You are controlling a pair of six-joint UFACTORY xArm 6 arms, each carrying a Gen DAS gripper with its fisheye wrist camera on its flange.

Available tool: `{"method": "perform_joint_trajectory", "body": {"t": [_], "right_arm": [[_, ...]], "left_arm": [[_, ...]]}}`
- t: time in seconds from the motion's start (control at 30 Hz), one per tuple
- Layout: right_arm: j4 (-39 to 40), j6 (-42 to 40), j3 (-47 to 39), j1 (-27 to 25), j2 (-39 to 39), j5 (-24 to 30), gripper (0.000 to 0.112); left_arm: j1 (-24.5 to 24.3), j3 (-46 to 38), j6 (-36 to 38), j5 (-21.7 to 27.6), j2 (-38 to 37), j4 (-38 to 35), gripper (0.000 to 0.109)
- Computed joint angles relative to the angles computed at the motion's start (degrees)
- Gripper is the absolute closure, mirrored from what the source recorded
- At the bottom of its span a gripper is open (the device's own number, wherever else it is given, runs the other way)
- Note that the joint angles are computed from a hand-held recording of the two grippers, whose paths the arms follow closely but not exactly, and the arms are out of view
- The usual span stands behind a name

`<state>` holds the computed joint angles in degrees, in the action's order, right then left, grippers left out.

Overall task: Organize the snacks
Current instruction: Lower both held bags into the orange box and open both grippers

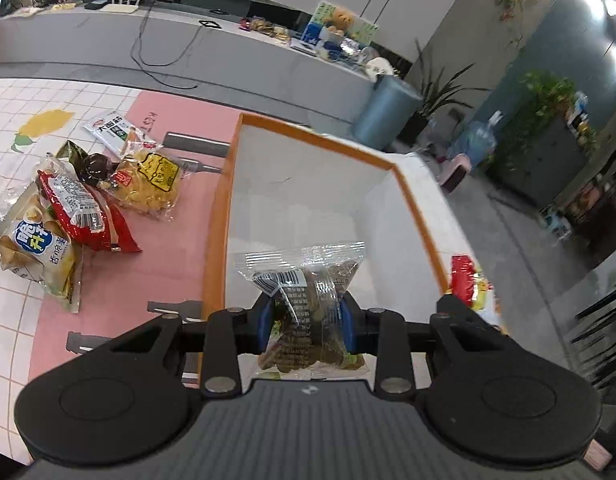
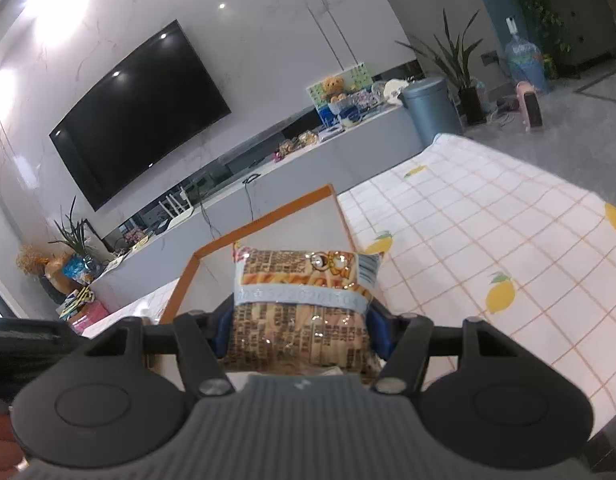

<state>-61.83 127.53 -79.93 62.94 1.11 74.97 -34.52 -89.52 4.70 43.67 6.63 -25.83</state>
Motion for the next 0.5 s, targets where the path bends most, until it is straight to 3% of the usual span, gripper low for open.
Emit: {"method": "perform_joint_trajectory", "body": {"t": [0.17,0.27,0.5], "right_arm": [[0.93,-3.34,-0.22,-0.44,0.43,-1.17,0.05],[1.18,-4.51,0.13,-0.7,0.34,-1.38,0.05],[-2.68,-0.69,0.35,0.62,0.67,1.07,0.05]], "left_arm": [[-1.39,1.44,-3.17,-1.09,-0.38,6.62,0.069],[-1.73,2.12,-2.6,-1.32,-1.37,8.88,0.043],[-0.2,6.3,-2.54,-3.51,-6.19,6.27,0.036]]}}
